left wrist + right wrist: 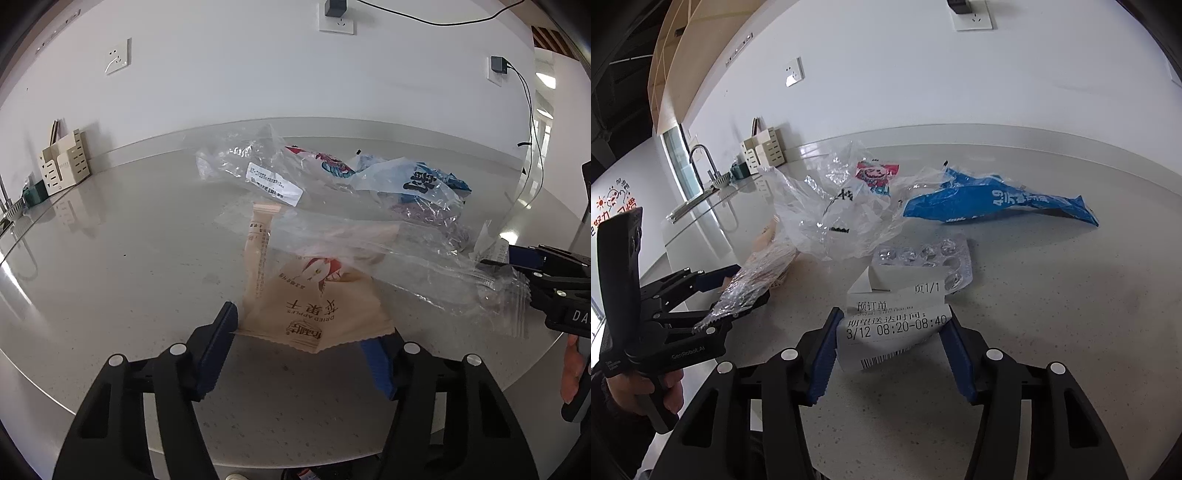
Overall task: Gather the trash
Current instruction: 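Lift the tan bag and receipt off the counter and turn toward the wastebasket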
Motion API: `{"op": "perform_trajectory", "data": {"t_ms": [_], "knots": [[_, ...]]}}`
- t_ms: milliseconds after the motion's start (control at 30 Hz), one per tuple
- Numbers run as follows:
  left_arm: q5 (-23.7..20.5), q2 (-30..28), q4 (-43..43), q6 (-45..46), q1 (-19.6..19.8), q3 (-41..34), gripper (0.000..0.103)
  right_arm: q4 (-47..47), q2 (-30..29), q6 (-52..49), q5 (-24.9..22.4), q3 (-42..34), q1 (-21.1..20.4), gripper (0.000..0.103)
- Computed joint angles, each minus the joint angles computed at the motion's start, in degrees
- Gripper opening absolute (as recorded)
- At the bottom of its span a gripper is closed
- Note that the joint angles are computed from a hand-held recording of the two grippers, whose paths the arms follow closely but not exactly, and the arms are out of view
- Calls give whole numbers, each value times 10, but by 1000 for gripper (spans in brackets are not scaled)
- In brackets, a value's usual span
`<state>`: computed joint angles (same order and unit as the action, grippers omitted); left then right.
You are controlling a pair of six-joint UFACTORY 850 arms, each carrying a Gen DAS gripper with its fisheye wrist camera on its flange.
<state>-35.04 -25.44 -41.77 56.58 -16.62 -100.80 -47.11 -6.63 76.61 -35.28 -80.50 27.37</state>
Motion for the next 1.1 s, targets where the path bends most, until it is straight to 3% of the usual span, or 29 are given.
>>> {"op": "perform_trajectory", "data": {"t_ms": [400,467,533,700,767,933,1100], "knots": [[15,5,-60,49,4,3,52,-15,26,44,42,30,-5,56],[12,10,-100,88,7,10,42,-15,29,54,52,34,-7,56],[31,20,-117,116,4,24,41,-10,30,56,58,37,-9,56],[19,20,-131,123,5,25,39,-14,34,67,62,42,-9,56],[-2,18,-142,129,9,20,27,-16,36,71,64,44,-9,56],[-54,2,-178,121,22,-6,27,-23,35,78,65,42,-7,56],[-189,-44,-224,68,47,-71,33,-26,37,81,67,45,-8,57]]}}
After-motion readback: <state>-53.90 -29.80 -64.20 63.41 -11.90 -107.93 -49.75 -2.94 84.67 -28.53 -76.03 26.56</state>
